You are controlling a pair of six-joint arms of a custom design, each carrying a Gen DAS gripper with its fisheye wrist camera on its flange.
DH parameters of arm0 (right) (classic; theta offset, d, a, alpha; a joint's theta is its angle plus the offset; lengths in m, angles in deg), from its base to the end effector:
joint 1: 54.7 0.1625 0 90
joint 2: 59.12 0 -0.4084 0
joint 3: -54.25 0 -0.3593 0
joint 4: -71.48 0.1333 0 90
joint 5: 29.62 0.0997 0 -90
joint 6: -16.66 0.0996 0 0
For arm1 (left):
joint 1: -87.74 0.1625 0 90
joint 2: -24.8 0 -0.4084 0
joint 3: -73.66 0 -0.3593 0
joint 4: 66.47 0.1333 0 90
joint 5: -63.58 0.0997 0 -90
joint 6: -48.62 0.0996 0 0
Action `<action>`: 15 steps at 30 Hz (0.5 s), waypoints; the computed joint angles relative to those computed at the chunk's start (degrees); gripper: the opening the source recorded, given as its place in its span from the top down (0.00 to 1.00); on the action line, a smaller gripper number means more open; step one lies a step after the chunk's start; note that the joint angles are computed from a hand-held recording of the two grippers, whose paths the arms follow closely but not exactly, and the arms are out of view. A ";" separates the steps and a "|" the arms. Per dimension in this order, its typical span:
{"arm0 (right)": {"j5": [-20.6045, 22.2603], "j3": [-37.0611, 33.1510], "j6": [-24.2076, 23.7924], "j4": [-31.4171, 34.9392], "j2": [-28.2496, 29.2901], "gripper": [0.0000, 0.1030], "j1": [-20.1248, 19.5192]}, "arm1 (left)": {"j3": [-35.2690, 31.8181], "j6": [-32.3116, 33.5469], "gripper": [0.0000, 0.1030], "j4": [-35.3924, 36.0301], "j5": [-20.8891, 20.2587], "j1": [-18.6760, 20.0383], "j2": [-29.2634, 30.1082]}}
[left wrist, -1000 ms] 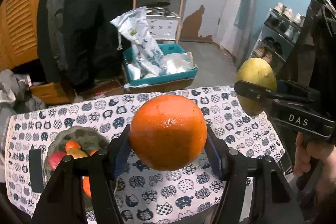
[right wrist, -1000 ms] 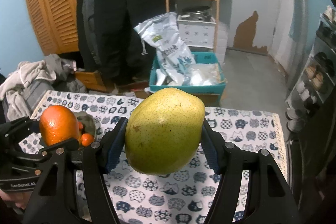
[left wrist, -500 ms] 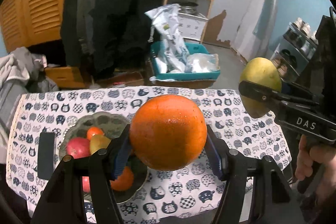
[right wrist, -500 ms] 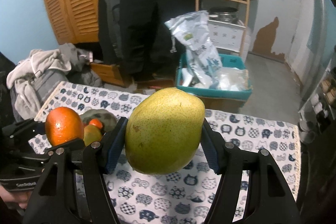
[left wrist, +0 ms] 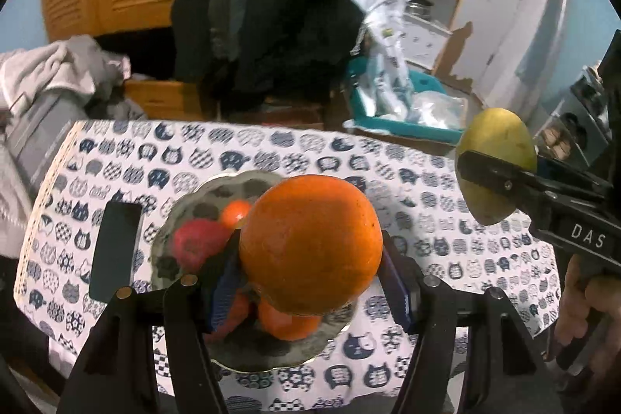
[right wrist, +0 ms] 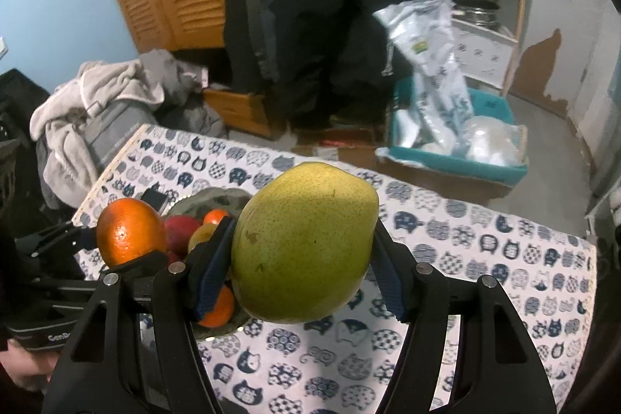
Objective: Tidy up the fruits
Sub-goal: 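Lower the mandarin and pear into the bowl and open both grippers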
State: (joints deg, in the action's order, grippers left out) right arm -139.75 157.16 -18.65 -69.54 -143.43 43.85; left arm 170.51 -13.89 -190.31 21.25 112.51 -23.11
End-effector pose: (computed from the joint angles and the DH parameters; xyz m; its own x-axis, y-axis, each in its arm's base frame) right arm 0.1745 -0.4949 0.4288 -0.7075 -0.4475 0.5469 -0.6549 0.7060 -0.2696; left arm -0.4477 -0.4345 0.1039 -0.8272 -0.0394 -0.5606 0.3095 0.8007 -0.5129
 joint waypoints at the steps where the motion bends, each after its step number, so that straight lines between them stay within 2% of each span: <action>1: -0.03 0.15 0.02 -0.14 0.50 0.36 0.04 | 0.47 -0.64 0.36 0.31 -0.04 0.17 -0.35; 9: -0.86 0.71 1.02 0.75 4.65 0.36 0.02 | 3.01 -5.91 0.36 3.18 -0.93 2.25 -1.97; 15: -1.13 -0.10 2.52 2.34 8.25 0.36 -0.96 | 3.53 -6.78 0.36 3.31 -2.31 3.70 -1.60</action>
State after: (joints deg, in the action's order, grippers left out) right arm -140.88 157.06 -16.12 -67.20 -135.18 42.89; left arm 174.03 -20.67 -187.00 18.94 116.21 -24.72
